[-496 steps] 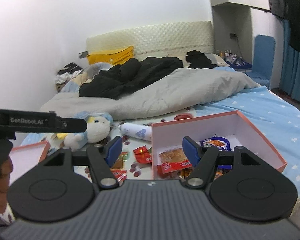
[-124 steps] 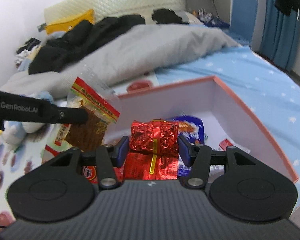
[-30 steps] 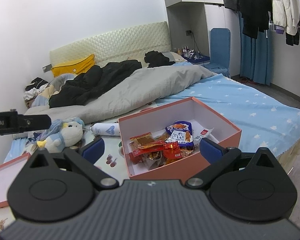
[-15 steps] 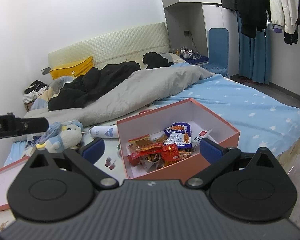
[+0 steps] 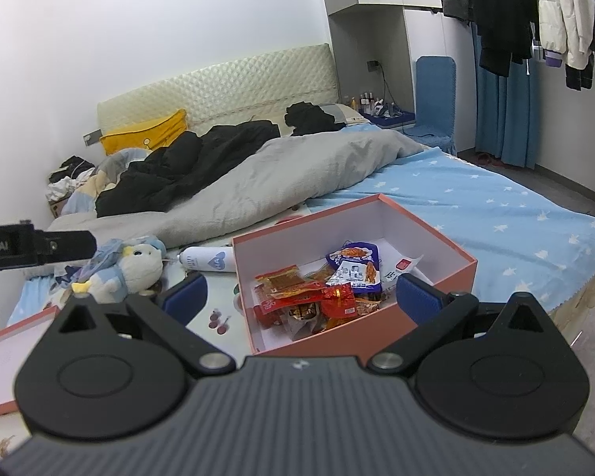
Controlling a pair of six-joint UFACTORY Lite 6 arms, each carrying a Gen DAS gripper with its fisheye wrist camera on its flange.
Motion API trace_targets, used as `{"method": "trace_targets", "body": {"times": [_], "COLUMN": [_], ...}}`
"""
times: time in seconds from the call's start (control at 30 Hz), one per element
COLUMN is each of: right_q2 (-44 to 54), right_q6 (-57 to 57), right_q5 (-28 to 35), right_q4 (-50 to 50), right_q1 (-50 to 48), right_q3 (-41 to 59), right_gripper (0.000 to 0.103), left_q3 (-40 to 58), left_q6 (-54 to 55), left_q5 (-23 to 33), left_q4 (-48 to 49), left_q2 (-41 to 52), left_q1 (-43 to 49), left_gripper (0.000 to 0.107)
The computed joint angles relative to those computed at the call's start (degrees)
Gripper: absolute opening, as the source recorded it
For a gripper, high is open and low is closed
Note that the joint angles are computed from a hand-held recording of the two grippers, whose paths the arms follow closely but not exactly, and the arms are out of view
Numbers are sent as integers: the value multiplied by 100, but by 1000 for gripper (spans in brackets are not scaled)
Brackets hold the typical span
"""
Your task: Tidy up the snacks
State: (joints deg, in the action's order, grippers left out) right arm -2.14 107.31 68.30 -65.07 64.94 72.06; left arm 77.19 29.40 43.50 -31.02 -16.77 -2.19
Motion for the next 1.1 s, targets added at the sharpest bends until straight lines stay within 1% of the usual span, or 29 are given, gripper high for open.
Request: {"method": "trace_targets", "body": {"times": [0.3,1.1], "right_q2": [4,12], "right_q6": [27,37], "right_q5": [-30,-10], "right_q4": [16,24], "right_q1": [-25,-4], "right_q3": [-4,8], "right_gripper": [103,103], "left_q3": [-37,-13], "left_q6": [158,123], "left_q5": [87,131], "left_q4": [-223,-166], "left_q2": [19,44], "left_q1": [92,136], "left_gripper": [103,103]}}
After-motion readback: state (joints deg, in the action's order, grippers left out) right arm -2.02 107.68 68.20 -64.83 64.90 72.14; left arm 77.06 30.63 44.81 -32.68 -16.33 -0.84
